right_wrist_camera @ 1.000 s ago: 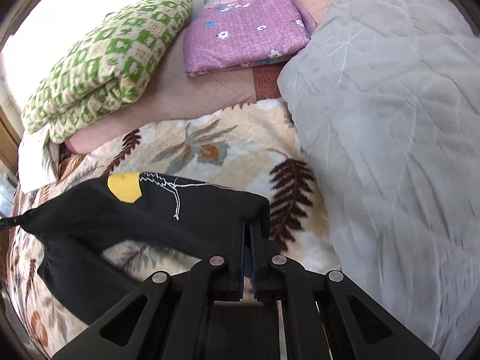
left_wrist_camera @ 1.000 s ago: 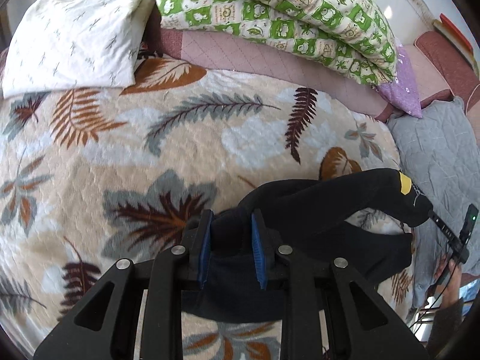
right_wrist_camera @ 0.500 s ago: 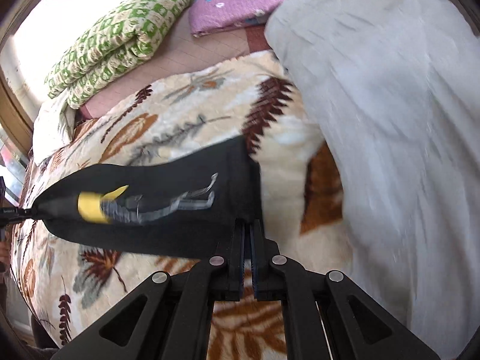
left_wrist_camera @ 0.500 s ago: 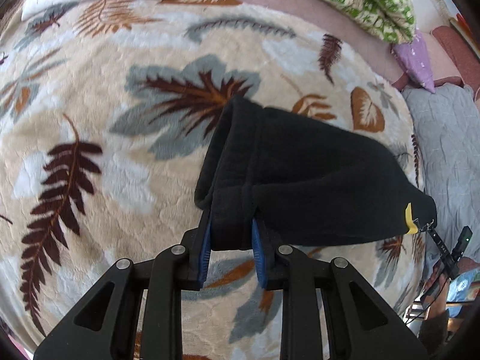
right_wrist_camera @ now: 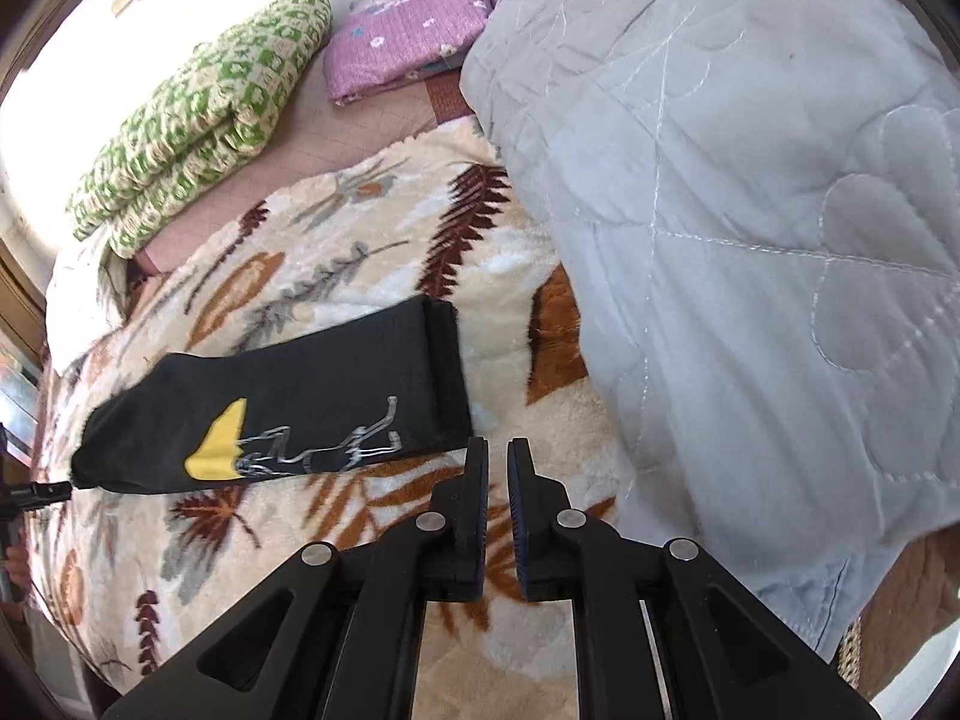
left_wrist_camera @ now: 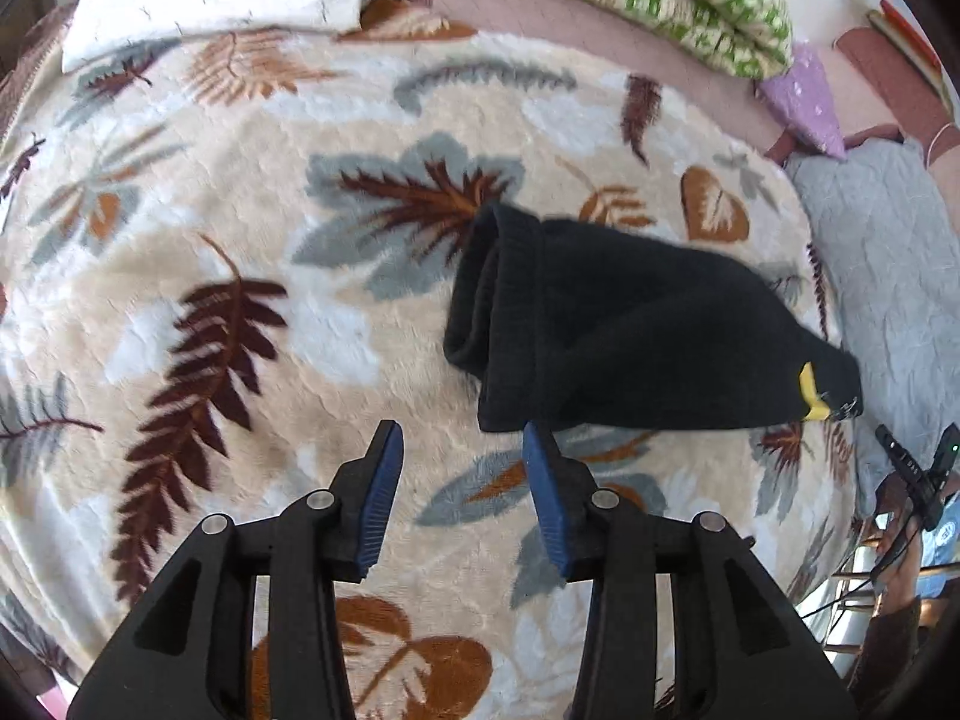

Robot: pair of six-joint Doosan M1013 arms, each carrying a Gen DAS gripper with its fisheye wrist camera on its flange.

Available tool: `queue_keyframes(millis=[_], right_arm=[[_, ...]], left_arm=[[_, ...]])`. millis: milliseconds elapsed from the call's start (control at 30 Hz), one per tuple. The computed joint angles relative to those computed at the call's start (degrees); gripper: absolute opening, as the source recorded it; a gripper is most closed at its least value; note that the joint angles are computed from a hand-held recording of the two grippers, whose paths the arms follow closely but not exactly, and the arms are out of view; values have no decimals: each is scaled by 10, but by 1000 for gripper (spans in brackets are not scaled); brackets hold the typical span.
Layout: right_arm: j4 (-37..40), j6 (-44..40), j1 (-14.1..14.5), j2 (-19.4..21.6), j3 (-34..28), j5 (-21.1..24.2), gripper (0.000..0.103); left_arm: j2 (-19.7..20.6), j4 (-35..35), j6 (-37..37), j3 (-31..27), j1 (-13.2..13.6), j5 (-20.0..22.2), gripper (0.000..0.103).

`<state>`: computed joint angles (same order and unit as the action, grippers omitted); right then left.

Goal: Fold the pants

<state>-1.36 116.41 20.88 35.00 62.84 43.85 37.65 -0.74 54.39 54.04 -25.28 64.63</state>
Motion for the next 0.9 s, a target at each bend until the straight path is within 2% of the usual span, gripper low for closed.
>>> queue_keyframes(millis=[33,100,133,200,300,400,500,600,733,833,900], right_arm=[[7,1,1,-3,3,-5,10],[25,-3,2,-5,2,-9,16],[33,-3,3,-3,-2,-7,17],[49,-2,5,3,-15,-2,17],[84,-7,9,7,-22,-11,17],[166,-31,12,14,-29,-22,18],[272,-76,23,40,-64,3,20],[353,-106,43,88,-134,60,21],[371,-40,64,140,-210,98,21],[362,24,72,165,-243,116,21],[360,57,74,169,-244,111,28]], left_arm=[[3,2,-8,-9,3,1,42],[9,-18,-11,-21,11,-10,62],[17,-30,-15,-33,15,-9,64],[36,-57,-16,-58,22,0,64],[76,-82,-17,-112,24,44,64],[96,-95,-13,-138,24,68,64],[104,-133,-7,-143,29,53,64],[115,-150,0,-157,32,55,64],[130,-155,11,-180,34,75,64],[129,-174,20,-175,39,64,64],[127,-185,25,-169,42,57,64]])
